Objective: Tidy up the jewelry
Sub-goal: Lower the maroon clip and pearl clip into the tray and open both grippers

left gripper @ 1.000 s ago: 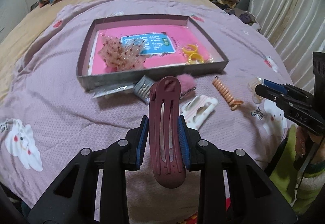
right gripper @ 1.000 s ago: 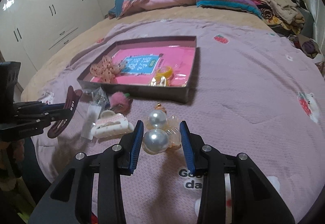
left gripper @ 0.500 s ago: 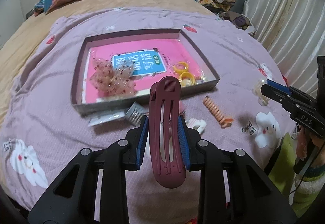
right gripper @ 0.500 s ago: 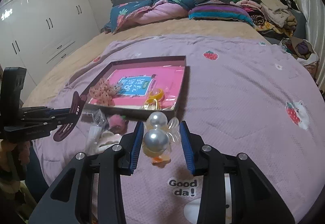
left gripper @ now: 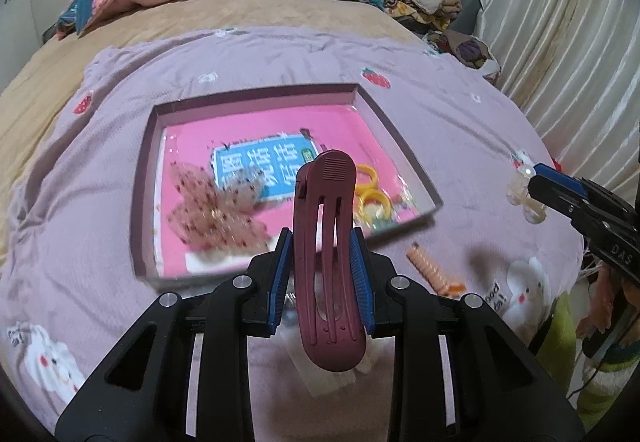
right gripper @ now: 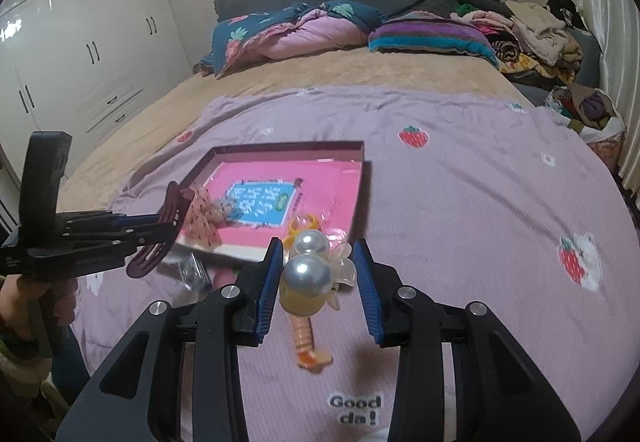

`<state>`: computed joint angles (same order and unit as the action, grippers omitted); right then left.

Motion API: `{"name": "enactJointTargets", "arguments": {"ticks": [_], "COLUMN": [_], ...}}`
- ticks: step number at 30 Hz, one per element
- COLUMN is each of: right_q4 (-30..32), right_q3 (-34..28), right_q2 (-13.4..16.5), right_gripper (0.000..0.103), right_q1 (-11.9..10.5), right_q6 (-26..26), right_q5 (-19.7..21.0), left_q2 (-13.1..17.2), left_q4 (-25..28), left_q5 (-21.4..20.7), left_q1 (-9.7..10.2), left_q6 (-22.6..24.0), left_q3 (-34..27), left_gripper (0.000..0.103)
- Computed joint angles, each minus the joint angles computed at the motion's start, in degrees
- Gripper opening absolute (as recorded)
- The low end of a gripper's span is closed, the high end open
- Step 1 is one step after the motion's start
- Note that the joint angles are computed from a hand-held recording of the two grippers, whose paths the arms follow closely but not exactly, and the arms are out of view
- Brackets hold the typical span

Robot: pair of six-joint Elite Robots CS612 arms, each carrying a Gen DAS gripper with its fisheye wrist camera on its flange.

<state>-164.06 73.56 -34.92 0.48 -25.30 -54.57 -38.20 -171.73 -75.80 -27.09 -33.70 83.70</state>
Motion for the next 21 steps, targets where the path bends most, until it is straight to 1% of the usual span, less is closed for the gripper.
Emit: {"name": "enactJointTargets", "arguments": {"ticks": [5, 11, 16, 21], "right_q4": [1.05, 2.92, 4.87, 7.95], "right_q3": [-2.53, -6.1, -9.14, -12.92], "right_q2": [0.75, 2.15, 3.55, 5.54], "right_gripper": [0.035, 0.035, 0.035, 0.035], "right_q1": [0.93, 2.1, 3.02, 3.95], "right_q6": [-0.03, -0.23, -0.52, -0.95], "right_q5": [1.0, 2.05, 2.04, 0.89], "left_q2": [0.4, 1.33, 2.41, 3.63], "left_q4": [0.53, 1.95, 3.53, 5.38], "left_q5": [0.39, -0.24, -1.12, -1.81], "left_q1": [0.9, 1.91, 2.67, 3.33], "left_q6": [0.15, -0.13, -0.47, -0.96], "left_q3": [-1.25, -3.08, -4.65, -6.35], "left_gripper": [0.021, 0.021, 0.021, 0.021]}}
